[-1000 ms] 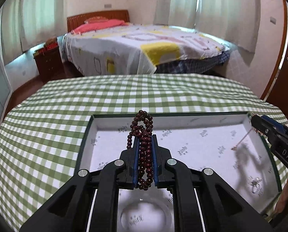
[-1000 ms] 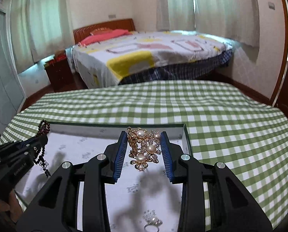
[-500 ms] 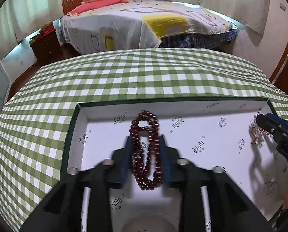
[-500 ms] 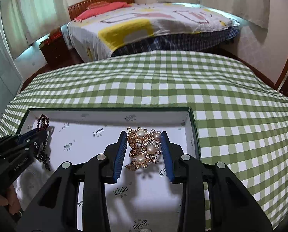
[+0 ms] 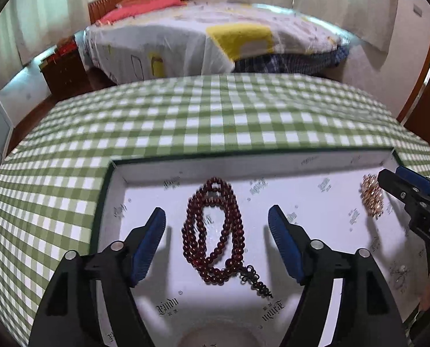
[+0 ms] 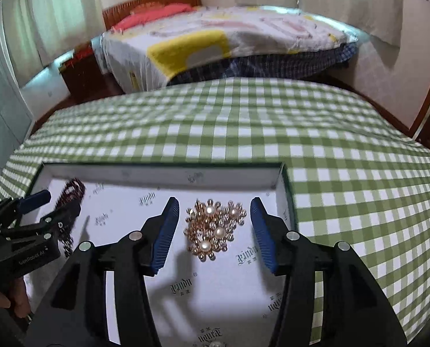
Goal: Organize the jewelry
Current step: 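Open both tools and withdraw them from the box, then grasp the gold chain with the left tool while the right tool grasps the red tassel charm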
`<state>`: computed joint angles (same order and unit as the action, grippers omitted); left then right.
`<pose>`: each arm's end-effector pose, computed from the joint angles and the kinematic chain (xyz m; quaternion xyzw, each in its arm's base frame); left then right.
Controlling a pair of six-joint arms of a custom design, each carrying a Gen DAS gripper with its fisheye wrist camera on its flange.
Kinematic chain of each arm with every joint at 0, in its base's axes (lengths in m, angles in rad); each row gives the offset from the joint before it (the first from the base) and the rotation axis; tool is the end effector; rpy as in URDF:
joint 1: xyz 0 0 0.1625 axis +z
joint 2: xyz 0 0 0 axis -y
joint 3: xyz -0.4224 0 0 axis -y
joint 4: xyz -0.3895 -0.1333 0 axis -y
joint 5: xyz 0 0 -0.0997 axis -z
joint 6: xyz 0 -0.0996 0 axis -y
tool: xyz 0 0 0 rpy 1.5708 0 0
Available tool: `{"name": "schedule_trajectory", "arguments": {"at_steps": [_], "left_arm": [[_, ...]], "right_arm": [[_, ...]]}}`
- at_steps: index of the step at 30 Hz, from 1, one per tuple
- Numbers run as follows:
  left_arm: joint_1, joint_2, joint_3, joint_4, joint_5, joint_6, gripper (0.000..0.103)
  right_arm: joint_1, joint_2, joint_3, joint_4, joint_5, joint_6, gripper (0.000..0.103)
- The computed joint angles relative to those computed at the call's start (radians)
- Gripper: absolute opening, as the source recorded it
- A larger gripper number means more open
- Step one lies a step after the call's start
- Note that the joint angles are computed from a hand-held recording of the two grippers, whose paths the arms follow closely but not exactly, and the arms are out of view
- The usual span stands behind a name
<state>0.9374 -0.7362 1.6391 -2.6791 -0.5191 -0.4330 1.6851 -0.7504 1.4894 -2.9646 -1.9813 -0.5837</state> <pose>-0.2146 -0.6636 0.1123 0.0349 0.8612 -0.3302 0.3849 0.1764 -0.7161 0.1765 0.2554 -0.8935 0.2613 0.2609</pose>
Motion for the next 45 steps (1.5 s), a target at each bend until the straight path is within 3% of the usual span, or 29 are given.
{"name": "schedule_trajectory", "arguments": {"at_steps": [7,10,15,19,23,29,36,45], "left_arm": [[-0.076,0.004,0.113,-0.443,0.128,0.243,0.073],[-0.112,-0.008,0.160,-0.551,0.168,0.290,0.073],[-0.171,-0.036,0.249,-0.674,0.221,0.327,0.073],[-0.213,-0.068,0.326,-0.686,0.252,0.276,0.073],[-0.248,-0.114,0.407,-0.593,0.272,0.134,0.073],[-0.301,-0.198,0.533,-0.347,0.292,-0.176,0.073],[-0.348,-0.286,0.612,0.084,0.298,-0.571,0.073],[-0.387,-0.342,0.655,0.365,0.255,-0.840,0.073]], "right_arm": [[0.017,-0.071,0.130,-0.174,0.054,-0.053,0.051],[0.025,-0.114,0.203,-0.234,0.077,-0.062,0.051],[0.039,-0.170,0.309,-0.314,0.088,-0.090,0.051],[0.049,-0.218,0.403,-0.375,0.092,-0.108,0.051],[0.047,-0.260,0.486,-0.405,0.103,-0.102,0.051],[0.037,-0.308,0.610,-0.463,0.103,-0.105,0.051],[0.004,-0.344,0.717,-0.474,0.092,-0.103,0.051],[-0.025,-0.362,0.795,-0.484,0.082,-0.106,0.050]]}}
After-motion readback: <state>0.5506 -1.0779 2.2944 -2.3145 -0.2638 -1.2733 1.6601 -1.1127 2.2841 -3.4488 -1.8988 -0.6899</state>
